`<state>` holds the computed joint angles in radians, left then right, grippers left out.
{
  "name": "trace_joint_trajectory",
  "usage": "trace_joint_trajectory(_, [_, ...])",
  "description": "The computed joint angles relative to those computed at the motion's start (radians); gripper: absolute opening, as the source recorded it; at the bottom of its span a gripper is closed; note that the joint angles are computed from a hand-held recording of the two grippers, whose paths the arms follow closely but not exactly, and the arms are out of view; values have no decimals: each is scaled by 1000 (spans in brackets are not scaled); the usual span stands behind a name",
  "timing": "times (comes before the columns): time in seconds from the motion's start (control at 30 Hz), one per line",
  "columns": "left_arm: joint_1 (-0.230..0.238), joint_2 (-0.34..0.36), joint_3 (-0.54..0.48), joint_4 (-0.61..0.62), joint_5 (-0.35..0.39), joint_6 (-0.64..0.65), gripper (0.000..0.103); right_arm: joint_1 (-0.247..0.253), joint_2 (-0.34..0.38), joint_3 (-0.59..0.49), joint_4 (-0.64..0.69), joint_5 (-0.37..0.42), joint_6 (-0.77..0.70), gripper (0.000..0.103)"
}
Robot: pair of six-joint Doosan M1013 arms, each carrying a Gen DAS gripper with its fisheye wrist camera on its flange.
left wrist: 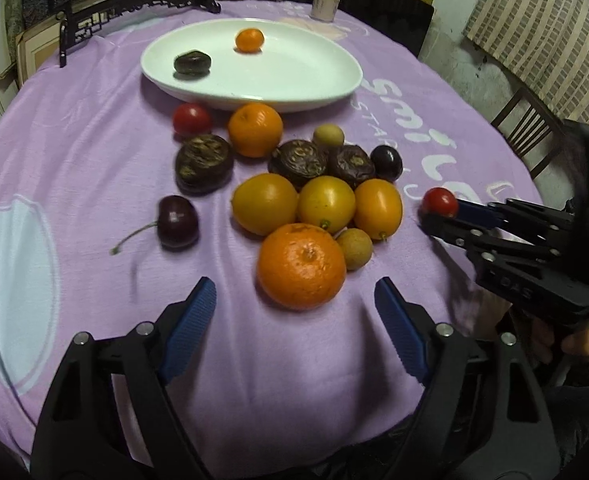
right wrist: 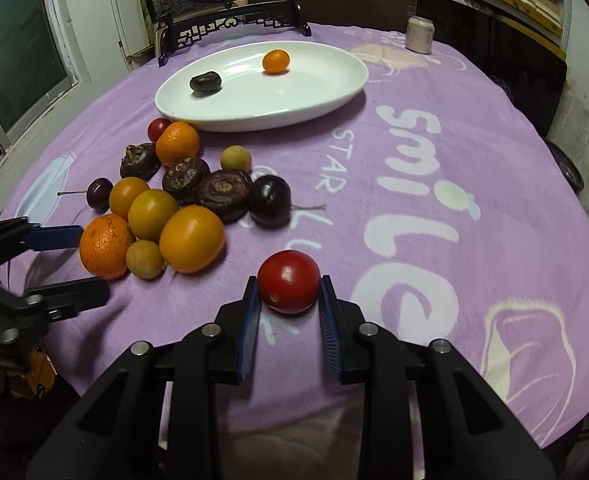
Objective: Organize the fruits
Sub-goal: 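Grasp a red tomato with the right tool while the left tool grasps a mandarin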
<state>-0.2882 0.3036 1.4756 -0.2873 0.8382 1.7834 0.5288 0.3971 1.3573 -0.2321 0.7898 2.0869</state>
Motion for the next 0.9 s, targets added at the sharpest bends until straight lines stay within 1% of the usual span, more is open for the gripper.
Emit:
trace_joint_trajectory(0.03, [-8,5,-3,33,-12,-24,74,-1,-3,5,4,-5,0,30])
trace_joint_trajectory(0.07, [-15,6,-2,63,-28,-44,71,-3,-7,11,8,-12,1,30])
trace_joint_trajectory(0.1, [-18,6,-3,74,-38,-51,59,-3,-10,15,9,-15,4,30])
trace_joint_trajectory(0.13, [-14,10,-9,39,-31,-25,45,-4,-12,19,9,-18,6,30])
trace_joint_trajectory(0.2, [-15,8,-9,27,-28,-12,45,-5,-17,26,14,-24,9,30])
trace_joint_trajectory(0.3, [-22,2,-4,40,-30,-8,45,-8,-21,32,27,-34,6,30])
trace_joint_trajectory(0.5, [-7,-10,-4,3,-28,10,45,-16,-25,33,63,-57,-12,30])
trace_joint_trajectory(0.63, [6,-20,-14,-30,-48,45,45,-21,-25,23,86,-69,-32,30])
trace_joint_trajectory(0.73, [15,-12,-38,-30,-55,44,45,-26,-15,1,122,-66,-65,30])
trace_joint_trajectory(0.8, [19,5,-72,-9,-49,28,45,-30,-5,-22,139,-60,-91,30])
trace_joint_trajectory(0.9, [27,40,-144,26,-48,-3,45,-32,17,-80,115,-55,-117,30])
